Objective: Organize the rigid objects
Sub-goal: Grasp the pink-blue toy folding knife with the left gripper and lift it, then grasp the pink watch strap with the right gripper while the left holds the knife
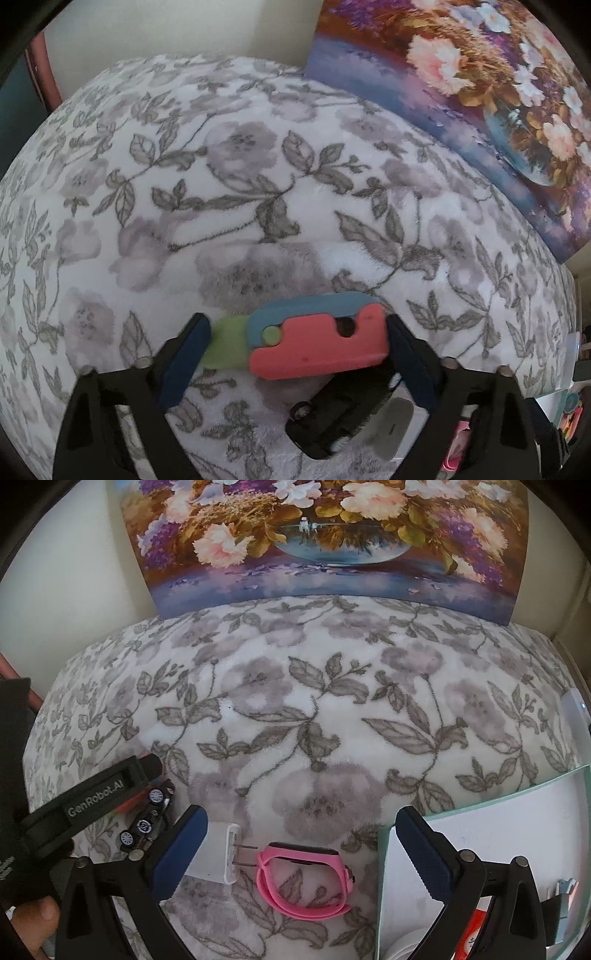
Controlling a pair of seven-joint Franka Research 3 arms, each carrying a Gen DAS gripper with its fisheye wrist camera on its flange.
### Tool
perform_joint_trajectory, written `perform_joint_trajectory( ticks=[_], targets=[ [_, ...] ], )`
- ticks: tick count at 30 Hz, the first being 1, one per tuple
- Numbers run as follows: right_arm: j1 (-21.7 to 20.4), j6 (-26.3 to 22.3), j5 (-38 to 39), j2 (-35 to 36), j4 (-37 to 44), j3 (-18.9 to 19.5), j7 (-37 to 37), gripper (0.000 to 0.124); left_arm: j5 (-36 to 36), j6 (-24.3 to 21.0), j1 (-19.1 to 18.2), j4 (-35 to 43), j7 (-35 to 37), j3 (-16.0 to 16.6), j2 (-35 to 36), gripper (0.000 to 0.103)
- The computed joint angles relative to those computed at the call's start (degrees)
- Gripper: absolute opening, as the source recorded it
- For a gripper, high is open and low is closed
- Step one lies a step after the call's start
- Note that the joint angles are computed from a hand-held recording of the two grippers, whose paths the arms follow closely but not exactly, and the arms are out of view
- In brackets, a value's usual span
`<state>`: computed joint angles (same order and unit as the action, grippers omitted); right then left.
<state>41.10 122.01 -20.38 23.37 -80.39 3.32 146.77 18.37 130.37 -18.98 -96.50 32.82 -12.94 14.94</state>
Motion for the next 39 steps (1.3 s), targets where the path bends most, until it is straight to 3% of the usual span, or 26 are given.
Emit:
perform_joint_trajectory(
  ticks=[2, 9, 19, 23, 30, 39],
  targets=[
    [0.06, -0.44, -0.02, 0.05, 0.15, 0.04, -0.29, 0.103, 0.42, 0.69, -0.11, -0.12, 0.72, -0.12, -0.33, 0.074],
    [-0.79, 0.46, 2.29, -1.61, -2.03, 0.57, 0.39, 0.103, -2.06, 0.12, 0.42, -1.02, 2.22, -0.44, -1.43, 0.073],
    [-1.31, 0.4, 4.41, -3.53, -3.28, 1.79, 0.87, 0.101, -6.47, -0.47, 2.23, -8.16, -0.99, -0.74, -9.85, 0.073],
    [-1.48, 0.59, 6.06, -4.13, -4.15, 2.5, 0.46, 0.084, -7.34, -1.47, 2.12, -10.6, -1.94, -1.24, -13.26, 0.073],
    [-0.79, -0.59, 6.02, -4.53, -4.66, 3.15, -0.75, 0.065, -7.93, -2.45, 1.38, -13.33, -3.94, -2.24, -17.83, 0.073],
    [-2.04, 2.01, 9.4, -5.74, -8.13, 3.41, -0.56, 0.062, -8.69, -3.22, 0.35, -18.24, -8.27, -3.1, -22.7, 0.073]
  ],
)
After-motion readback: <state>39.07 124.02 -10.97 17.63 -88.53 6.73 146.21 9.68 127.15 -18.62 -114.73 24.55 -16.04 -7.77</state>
